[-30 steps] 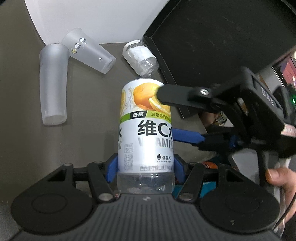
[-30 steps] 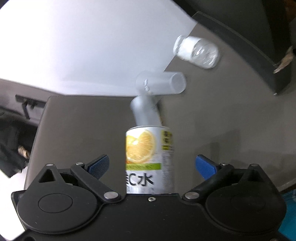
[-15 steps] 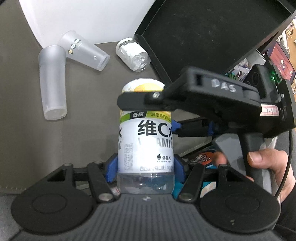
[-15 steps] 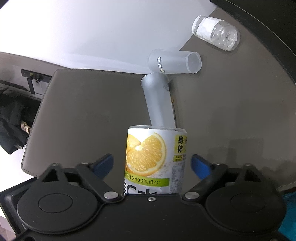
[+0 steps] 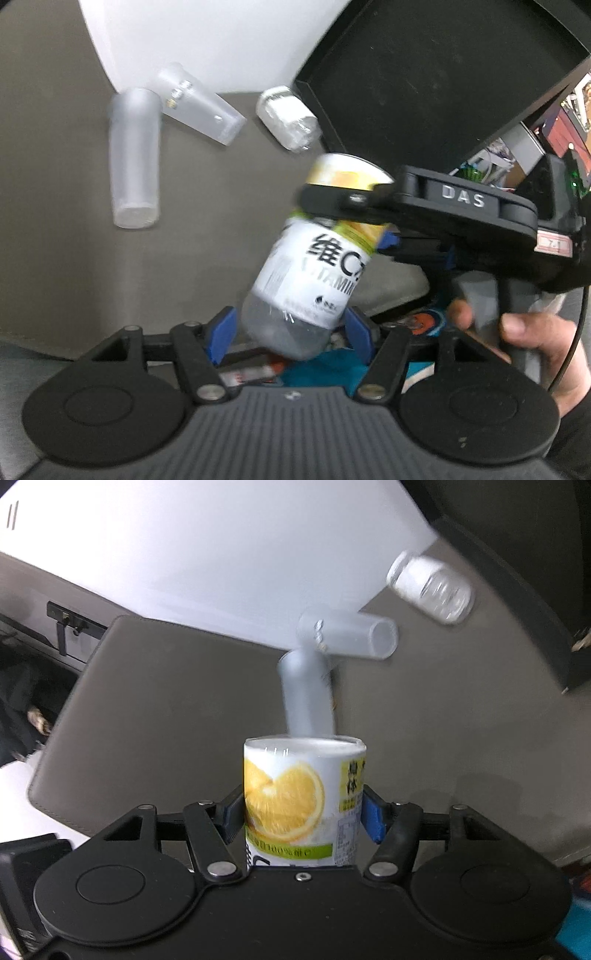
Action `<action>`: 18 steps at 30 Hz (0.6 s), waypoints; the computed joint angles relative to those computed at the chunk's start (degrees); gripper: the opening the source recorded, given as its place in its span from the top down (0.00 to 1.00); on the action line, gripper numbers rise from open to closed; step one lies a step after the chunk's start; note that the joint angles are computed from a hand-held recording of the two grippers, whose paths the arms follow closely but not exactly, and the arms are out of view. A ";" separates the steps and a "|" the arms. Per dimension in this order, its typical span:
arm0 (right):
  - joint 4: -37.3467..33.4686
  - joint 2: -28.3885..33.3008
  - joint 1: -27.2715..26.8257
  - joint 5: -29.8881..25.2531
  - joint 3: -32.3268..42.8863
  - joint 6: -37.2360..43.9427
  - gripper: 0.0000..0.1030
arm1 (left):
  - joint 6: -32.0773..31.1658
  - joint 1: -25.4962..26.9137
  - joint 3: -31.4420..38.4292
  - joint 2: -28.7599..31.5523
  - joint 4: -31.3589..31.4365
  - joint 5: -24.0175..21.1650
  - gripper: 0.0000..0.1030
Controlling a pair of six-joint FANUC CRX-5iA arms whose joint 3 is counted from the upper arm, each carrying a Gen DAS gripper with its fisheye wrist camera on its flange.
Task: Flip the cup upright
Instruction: 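Grasp the bottle with the right gripper while the left gripper holds it, then open and withdraw the left gripper while the right gripper holds the bottle upright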
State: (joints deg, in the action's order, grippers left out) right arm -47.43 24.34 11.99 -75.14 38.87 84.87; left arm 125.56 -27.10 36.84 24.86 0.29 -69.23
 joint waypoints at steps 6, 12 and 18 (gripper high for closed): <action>3.33 -2.27 0.36 3.58 -3.25 1.56 0.41 | 7.36 0.62 -4.85 -4.71 -4.63 0.44 0.38; 10.94 -5.71 3.81 8.38 -7.14 7.24 0.41 | 13.02 1.41 -5.51 -6.29 -7.89 0.40 0.38; 18.08 -9.31 7.63 14.18 -11.47 14.83 0.41 | 15.51 2.16 -4.13 -5.22 -7.08 1.50 0.38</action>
State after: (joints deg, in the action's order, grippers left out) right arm -29.35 15.03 19.62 -60.97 27.40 99.71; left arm 141.07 -24.94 32.71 19.64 -6.80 -67.73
